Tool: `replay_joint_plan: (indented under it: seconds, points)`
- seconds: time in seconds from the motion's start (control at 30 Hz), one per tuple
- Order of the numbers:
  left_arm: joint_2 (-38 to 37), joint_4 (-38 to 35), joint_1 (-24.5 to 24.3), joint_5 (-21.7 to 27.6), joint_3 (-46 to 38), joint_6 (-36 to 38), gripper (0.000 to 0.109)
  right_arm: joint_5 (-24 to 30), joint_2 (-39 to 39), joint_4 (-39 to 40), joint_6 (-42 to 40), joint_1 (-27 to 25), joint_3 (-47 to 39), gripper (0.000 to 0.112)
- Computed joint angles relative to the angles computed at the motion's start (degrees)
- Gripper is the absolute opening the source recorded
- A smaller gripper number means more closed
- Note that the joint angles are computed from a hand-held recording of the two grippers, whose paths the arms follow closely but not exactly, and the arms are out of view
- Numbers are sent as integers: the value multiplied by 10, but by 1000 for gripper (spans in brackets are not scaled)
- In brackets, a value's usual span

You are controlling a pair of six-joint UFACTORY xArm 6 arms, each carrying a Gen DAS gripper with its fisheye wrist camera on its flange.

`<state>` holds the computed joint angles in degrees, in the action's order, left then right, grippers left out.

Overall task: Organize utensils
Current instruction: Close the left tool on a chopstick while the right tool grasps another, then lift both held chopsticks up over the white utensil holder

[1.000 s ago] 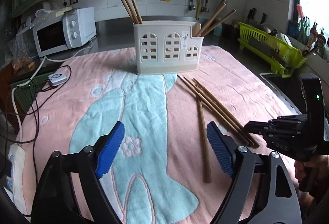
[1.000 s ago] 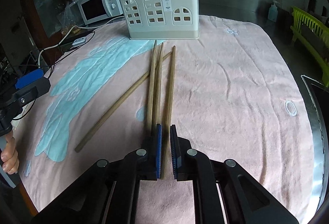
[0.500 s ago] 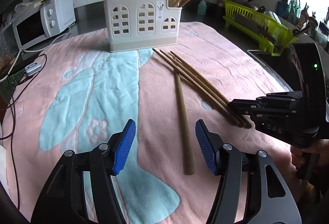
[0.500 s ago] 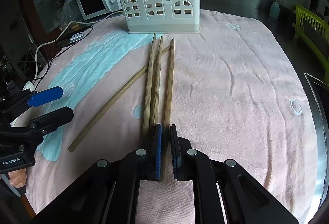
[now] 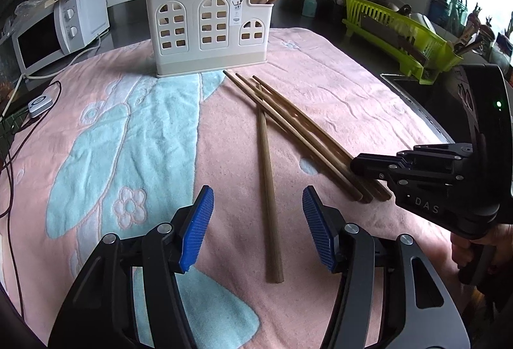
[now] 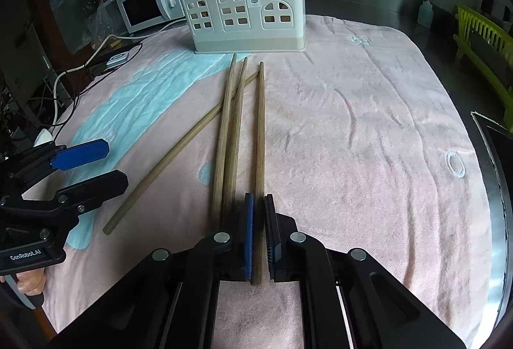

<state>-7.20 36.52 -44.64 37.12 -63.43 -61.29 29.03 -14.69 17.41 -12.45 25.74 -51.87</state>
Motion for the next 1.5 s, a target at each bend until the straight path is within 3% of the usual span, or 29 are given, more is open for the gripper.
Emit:
replay_joint_plan:
  seconds: [0.2, 0.33, 0.6, 0.87, 1.0, 1.13, 1.5]
  points:
    - [17, -16, 0, 3, -15, 0, 52, 2, -9, 11, -9, -10, 8, 6]
    - [26, -26, -1, 4, -16, -3, 37, 1, -12, 26, -19, -13, 13, 7]
    - [47, -32, -4, 18, -27, -8, 20, -1, -12, 38, -30, -13, 14, 7]
    - [76, 5, -11, 54, -64, -21, 15, -5, -11, 37, -27, -12, 15, 7]
    - [75, 6, -10, 60, -66, -16, 6, -7, -13, 37, -25, -12, 16, 7]
    - [54, 13, -6, 50, -52, -22, 6, -16, -23, 34, -26, -11, 16, 7]
    - [-14, 140, 2, 31, -46, -95, 5, -52, -58, 6, -24, -2, -10, 7]
